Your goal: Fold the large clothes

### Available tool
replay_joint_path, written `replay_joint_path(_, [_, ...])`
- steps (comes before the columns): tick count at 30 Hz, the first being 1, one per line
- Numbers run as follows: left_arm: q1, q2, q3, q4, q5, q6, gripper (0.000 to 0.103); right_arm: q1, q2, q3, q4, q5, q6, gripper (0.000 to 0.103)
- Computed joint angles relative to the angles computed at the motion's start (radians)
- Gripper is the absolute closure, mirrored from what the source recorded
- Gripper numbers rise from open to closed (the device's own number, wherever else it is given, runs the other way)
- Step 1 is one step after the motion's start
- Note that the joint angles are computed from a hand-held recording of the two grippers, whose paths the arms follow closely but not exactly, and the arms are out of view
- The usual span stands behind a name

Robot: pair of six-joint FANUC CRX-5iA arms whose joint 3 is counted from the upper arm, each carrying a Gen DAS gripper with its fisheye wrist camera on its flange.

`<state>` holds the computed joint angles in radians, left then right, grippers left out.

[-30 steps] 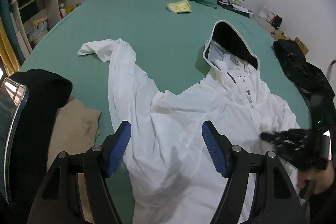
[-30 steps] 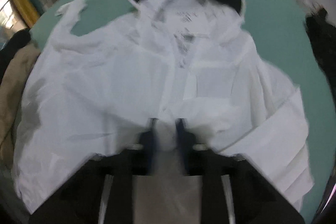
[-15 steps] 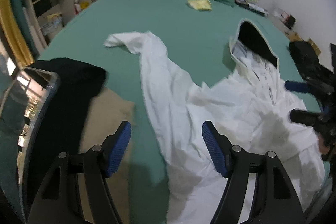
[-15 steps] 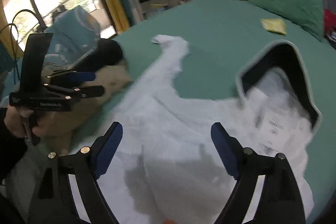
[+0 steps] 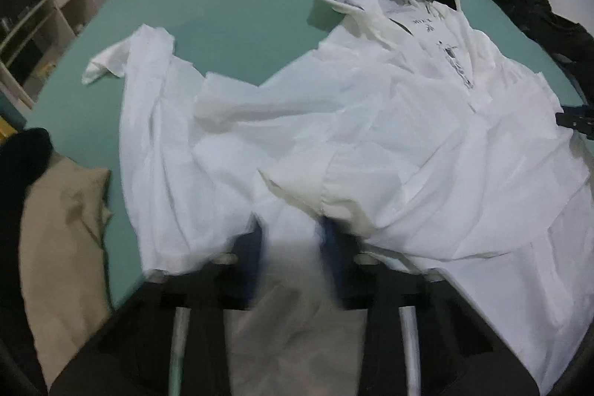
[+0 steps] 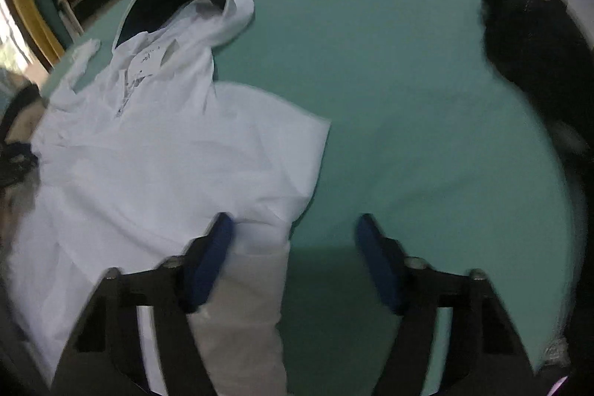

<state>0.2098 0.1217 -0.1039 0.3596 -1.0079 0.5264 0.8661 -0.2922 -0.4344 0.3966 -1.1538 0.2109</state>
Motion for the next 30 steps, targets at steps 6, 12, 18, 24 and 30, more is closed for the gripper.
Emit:
replay_joint_path(6, [0.023, 0.007, 0.041, -0.046, 0.032, 0.042, 0.090, 0.038, 0.007, 0.004, 0.111, -0.078, -0.082, 0.102])
replay_joint_path(12, [0.059, 0.051, 0.100, -0.011, -0.068, 0.061, 0.084, 0.058, 0.039, 0.024, 0.069, -0.187, -0.079, 0.091])
replay_joint_path(18, [0.103, 0.035, 0.082, 0.073, -0.082, 0.086, 0.082, 0.095, 0.174, 0.193, 0.201, -0.324, -0.025, 0.059])
replay_joint_path(24, [0.135, 0.023, 0.083, 0.123, -0.027, 0.166, 0.080, 0.010, 0.407, 0.474, 0.235, -0.052, 0.191, 0.036])
replay_joint_path(30, [0.160, 0.017, 0.063, 0.182, 0.059, 0.169, 0.055, -0.054, 0.703, 0.834, 0.092, 0.066, 0.432, 0.036])
